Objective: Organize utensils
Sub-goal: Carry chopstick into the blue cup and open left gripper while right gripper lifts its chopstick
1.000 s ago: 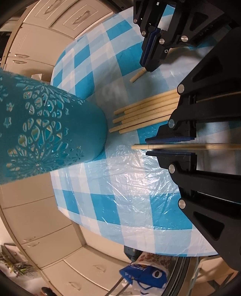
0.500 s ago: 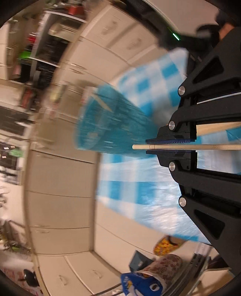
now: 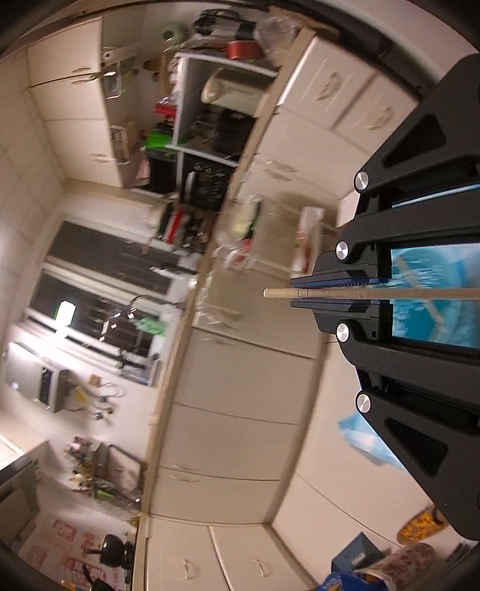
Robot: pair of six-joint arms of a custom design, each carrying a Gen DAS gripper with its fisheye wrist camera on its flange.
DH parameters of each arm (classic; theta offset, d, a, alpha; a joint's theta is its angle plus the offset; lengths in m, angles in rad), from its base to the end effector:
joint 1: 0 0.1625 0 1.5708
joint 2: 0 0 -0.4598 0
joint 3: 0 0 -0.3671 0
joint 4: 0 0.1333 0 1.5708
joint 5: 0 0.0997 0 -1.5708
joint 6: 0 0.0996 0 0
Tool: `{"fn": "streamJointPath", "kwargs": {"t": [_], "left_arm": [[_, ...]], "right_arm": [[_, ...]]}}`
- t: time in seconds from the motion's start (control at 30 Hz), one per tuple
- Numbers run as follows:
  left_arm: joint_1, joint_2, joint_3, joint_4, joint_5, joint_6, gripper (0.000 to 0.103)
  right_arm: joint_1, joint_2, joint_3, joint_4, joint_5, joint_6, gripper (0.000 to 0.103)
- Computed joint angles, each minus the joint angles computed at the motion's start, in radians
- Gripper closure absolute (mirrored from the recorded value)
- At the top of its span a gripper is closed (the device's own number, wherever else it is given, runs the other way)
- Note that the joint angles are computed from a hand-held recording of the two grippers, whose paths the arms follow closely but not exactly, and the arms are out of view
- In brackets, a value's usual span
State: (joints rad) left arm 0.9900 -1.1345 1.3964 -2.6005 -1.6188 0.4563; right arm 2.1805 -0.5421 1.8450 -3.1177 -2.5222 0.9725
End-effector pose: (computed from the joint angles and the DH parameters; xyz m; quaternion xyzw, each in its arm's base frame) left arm -0.2710 -0.6471 0.4819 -0.4672 -0.8006 0.3723 0.0455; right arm 0.3874 -0.4634 0.0137 -0.2140 -0.8578 0.3993 0.2427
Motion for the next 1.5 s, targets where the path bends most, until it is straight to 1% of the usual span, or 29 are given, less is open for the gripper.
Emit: {"fn": "streamJointPath", "kwargs": {"t": [0.2,0.3,0.43,0.57,0.73,0.87,1.1,1.13,1.2,1.27,1.3,1.4,1.47,1.5], "left_arm": [[-0.02,0.105,-0.013,-0.222,0.05,-0.044,0.098],[-0.022,0.141,-0.012,-0.304,0.069,-0.052,0.098],[-0.022,0.165,-0.007,-0.346,0.098,-0.053,0.098],[-0.025,0.174,0.001,-0.323,0.131,-0.042,0.098],[-0.031,0.16,0.043,-0.356,0.163,-0.022,0.098],[-0.041,0.154,0.045,-0.309,0.193,-0.003,0.098],[-0.053,0.142,0.029,-0.154,0.281,0.013,0.097],[-0.054,0.143,0.021,-0.124,0.296,0.014,0.095],[-0.054,0.136,0.013,-0.064,0.334,0.017,0.085],[-0.055,0.124,0.019,-0.042,0.37,0.03,0.057],[-0.055,0.11,0.035,-0.054,0.39,0.04,0.053],[-0.042,0.074,0.05,-0.046,0.39,0.045,0.049],[-0.032,0.047,0.062,-0.045,0.392,0.037,0.04],[-0.024,0.026,0.075,-0.053,0.392,0.03,0.038]], "right_arm": [[0.0,-0.001,0.006,-0.012,0.002,-0.002,0.097],[-0.001,0.0,0.009,-0.022,0.005,-0.006,0.097],[-0.004,0.0,0.016,-0.046,0.013,-0.012,0.097],[-0.005,0.001,0.017,-0.053,0.014,-0.014,0.097],[-0.004,0.001,0.018,-0.056,0.014,-0.014,0.097],[-0.005,0.002,0.016,-0.055,0.013,-0.013,0.097],[-0.004,0.002,0.017,-0.054,0.013,-0.013,0.097],[-0.004,0.002,0.017,-0.054,0.013,-0.013,0.097],[-0.004,0.001,0.017,-0.055,0.013,-0.013,0.097],[-0.003,0.001,0.017,-0.051,0.012,-0.012,0.097],[-0.004,0.001,0.017,-0.052,0.012,-0.013,0.097],[-0.003,0.001,0.014,-0.045,0.009,-0.01,0.097],[0.0,0.0,0.013,-0.033,0.001,-0.001,0.097],[0.002,0.001,0.016,-0.05,-0.005,-0.006,0.097]]}}
